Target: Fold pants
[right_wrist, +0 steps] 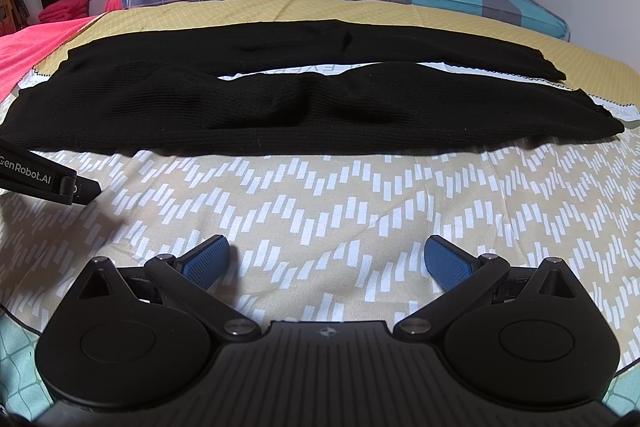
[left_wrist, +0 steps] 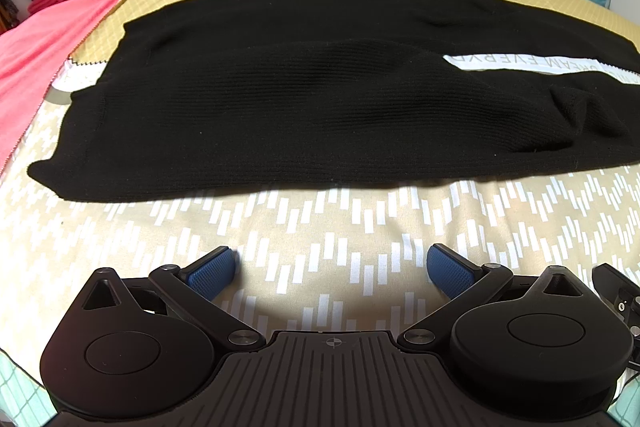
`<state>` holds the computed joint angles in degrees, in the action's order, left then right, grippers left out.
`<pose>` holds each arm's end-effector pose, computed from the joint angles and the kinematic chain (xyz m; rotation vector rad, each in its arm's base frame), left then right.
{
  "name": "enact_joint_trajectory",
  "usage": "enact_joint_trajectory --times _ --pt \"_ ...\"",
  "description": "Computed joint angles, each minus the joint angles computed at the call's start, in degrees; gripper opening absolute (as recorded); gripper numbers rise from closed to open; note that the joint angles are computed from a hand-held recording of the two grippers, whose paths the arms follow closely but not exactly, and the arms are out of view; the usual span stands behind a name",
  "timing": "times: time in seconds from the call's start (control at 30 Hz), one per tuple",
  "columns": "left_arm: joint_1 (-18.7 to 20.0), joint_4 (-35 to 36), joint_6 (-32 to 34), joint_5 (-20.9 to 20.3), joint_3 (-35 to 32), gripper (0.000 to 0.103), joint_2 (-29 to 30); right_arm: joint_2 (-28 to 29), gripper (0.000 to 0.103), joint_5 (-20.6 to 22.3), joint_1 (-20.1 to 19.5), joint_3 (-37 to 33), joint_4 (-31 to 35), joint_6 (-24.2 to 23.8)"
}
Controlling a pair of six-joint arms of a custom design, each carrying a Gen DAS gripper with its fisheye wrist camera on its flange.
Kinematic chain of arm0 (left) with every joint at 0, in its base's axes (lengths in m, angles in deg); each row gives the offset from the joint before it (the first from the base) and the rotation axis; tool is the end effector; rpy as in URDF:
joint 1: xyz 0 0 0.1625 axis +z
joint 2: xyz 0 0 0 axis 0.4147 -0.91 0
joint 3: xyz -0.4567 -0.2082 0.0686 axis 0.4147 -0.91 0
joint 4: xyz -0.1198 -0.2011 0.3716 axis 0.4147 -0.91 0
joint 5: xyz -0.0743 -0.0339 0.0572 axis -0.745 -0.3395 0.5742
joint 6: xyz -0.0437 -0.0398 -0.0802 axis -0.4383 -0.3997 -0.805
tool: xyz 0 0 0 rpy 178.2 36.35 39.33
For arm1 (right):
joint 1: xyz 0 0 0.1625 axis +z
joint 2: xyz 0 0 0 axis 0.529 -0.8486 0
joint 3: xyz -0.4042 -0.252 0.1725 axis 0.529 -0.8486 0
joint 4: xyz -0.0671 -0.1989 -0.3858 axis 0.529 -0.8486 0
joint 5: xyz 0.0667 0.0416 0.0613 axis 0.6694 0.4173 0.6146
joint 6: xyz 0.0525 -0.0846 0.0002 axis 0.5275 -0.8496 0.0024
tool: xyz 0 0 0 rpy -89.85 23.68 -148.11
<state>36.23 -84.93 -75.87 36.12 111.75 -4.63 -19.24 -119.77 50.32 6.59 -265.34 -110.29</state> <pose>-0.2633 -0.8907 -0.0665 0.5252 2.2987 -0.4967 -0.0195 -0.7645 0.1847 0.1733 -2.1509 0.9444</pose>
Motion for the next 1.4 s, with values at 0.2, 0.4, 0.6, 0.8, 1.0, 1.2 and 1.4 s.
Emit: enact_joint_trajectory --times 0.2,0.4,0.6,0.8,1.0,1.2,1.4 --pt "-0.08 -0.8 0.03 0.03 0.88 0.103 -0.2 0.01 0.103 0.0 0.0 0.01 -0.04 -0.01" --pt "0.0 0.46 -0.18 -0.02 -0.26 0.103 0.03 0.01 0.103 -0.01 -0.01 0.03 -0.06 -0.03" --pt "0.01 0.58 -0.24 -0.03 -0.33 0.103 0.03 0.03 0.103 0.03 -0.03 0.08 -0.16 -0.08" --pt "0.01 0.69 -0.26 -0.04 -0.38 0.103 0.04 0.05 0.103 0.06 -0.05 0.13 -0.28 -0.13" --pt "0.02 0.79 -0.32 -0.05 -0.42 0.103 0.05 0.04 0.103 0.06 -0.04 0.21 -0.39 -0.15" --pt "0.03 0.84 -0.29 -0.06 -0.47 0.103 0.06 0.41 0.103 0.28 -0.05 -0.15 -0.81 -0.35" --pt "0.07 0.9 -0.31 -0.13 -0.5 0.103 0.15 0.46 0.103 0.76 -0.33 0.03 -1.49 -0.81"
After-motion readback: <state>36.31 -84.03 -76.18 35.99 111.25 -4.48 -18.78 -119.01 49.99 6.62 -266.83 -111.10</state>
